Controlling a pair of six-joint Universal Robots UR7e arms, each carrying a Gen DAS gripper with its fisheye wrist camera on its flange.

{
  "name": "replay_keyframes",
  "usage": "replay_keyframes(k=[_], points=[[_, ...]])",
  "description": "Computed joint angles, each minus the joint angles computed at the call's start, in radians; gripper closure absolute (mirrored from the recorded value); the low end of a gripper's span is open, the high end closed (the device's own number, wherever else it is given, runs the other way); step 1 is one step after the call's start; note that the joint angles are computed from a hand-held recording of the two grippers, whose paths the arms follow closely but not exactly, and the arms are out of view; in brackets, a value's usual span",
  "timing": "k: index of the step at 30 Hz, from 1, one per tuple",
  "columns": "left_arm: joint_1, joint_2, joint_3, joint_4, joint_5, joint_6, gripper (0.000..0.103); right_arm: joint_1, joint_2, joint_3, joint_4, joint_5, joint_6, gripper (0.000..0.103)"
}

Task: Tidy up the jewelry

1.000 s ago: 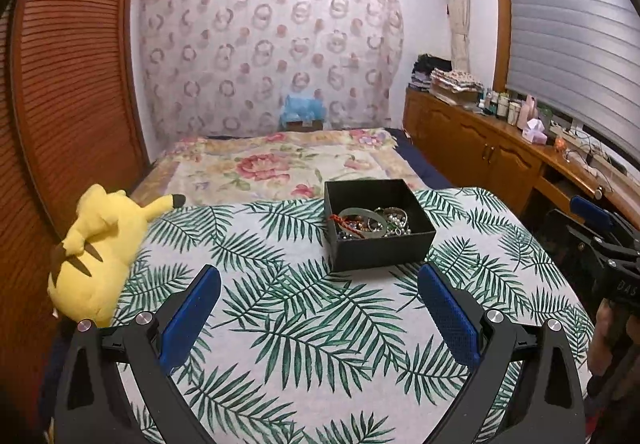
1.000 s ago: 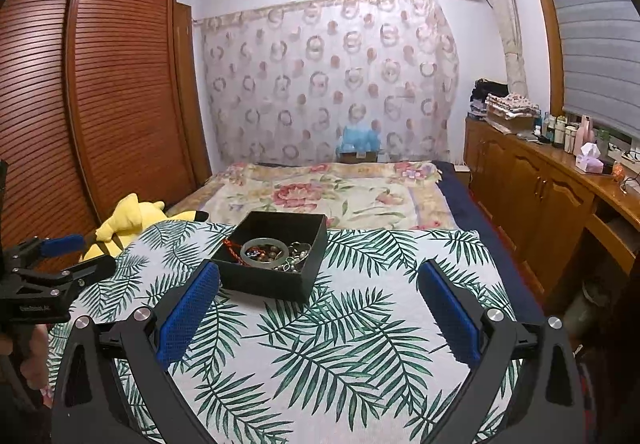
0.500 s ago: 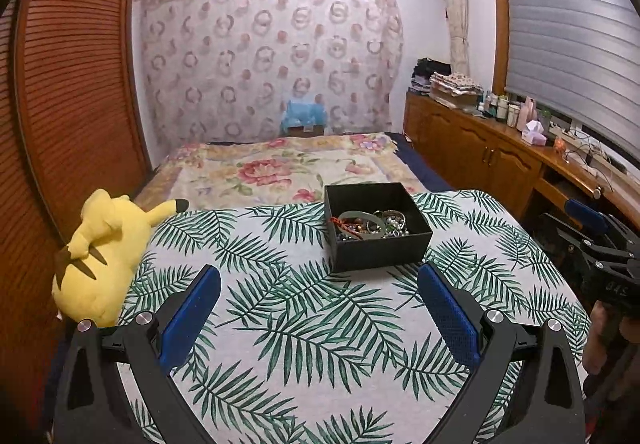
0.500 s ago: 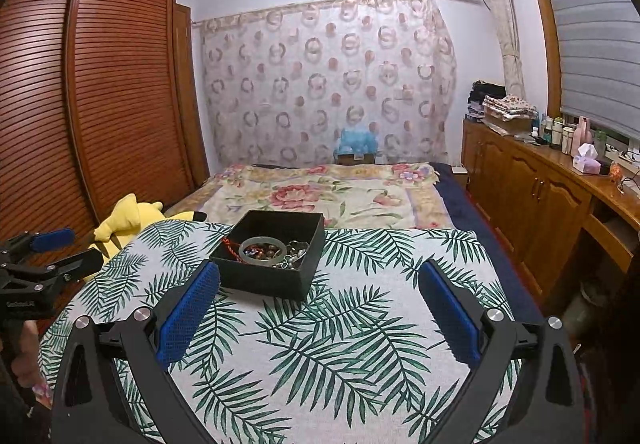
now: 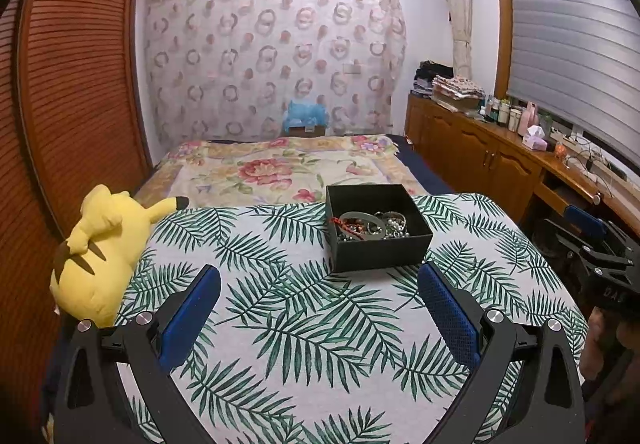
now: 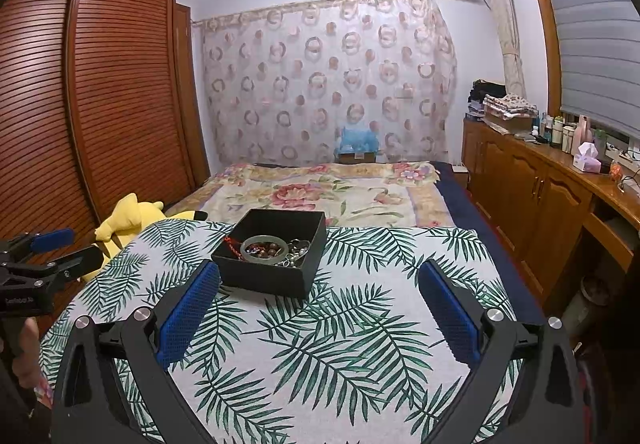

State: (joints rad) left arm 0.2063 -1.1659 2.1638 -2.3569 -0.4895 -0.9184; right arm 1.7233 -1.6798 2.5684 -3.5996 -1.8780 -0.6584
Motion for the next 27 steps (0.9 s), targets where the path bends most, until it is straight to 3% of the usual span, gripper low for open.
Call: replay_keyframes(k=[27], points=[[-0.002,0.003,0.001,-0.009,0.013,0.008,0.008,0.003,0.001,0.002,0.001,-0.005,0.003,0.003]])
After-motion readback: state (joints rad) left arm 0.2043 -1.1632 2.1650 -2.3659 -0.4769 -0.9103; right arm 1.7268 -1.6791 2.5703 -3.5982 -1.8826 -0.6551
